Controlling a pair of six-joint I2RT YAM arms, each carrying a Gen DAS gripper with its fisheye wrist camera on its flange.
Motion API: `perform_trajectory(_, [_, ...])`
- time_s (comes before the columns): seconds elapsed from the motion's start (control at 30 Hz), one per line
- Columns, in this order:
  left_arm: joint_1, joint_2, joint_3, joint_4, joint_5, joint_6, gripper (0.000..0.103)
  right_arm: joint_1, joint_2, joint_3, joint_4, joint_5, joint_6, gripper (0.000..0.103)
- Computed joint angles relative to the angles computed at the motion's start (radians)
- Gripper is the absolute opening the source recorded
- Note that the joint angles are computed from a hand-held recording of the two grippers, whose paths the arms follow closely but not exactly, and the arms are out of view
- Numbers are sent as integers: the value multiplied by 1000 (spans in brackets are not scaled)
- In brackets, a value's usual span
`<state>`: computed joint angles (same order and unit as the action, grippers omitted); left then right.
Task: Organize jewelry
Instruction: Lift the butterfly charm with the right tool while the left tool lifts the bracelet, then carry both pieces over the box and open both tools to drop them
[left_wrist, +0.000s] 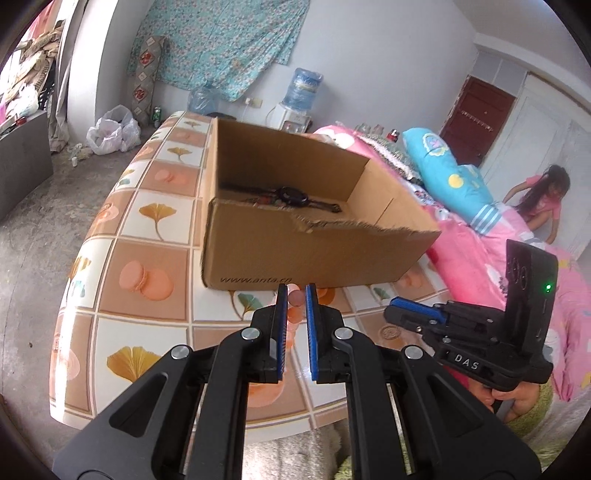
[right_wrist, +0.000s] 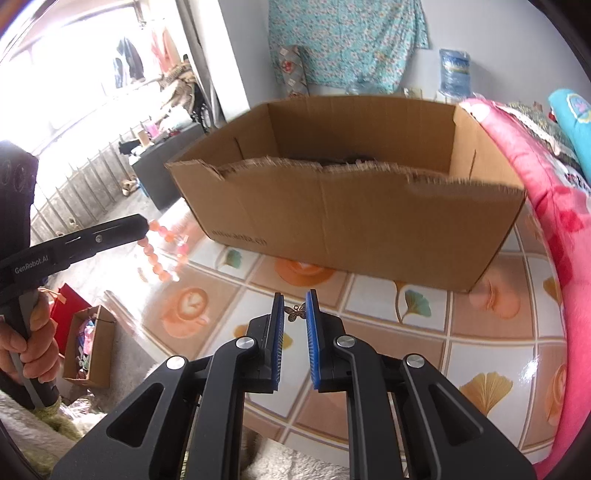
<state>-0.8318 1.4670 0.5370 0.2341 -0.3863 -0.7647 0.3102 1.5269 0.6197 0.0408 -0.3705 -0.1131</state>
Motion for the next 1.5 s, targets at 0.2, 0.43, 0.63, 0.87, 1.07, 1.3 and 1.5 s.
perform_trajectory(0.2, [-14,-107,34,-43,9,65,9,-19,-97,18,-54,-73,-10,12])
perform_trajectory(0.43, [3,-149,103,-44,66,148,9,-57,-151,71,-101,-157,-17,12])
perform_trajectory(0.63, [44,-102,203,-52,121,228,9,-102,-151,137,-126,-200,-28,12])
perform_trajectory(0.87, [147,65,408,-163,221,273,9,-137,-35,269,-145,-169,-60,12])
perform_trajectory(1.07, [273,266,607,-292,419,250,9,-166,147,472,-243,-154,-99,12])
perform_trajectory(1.3, [378,542,917,-481,603,226,9,-180,358,702,-378,-126,-122,12])
perform_trajectory(1.5, [436,851,1344,-779,726,221,9,-188,452,801,-423,-136,-137,12])
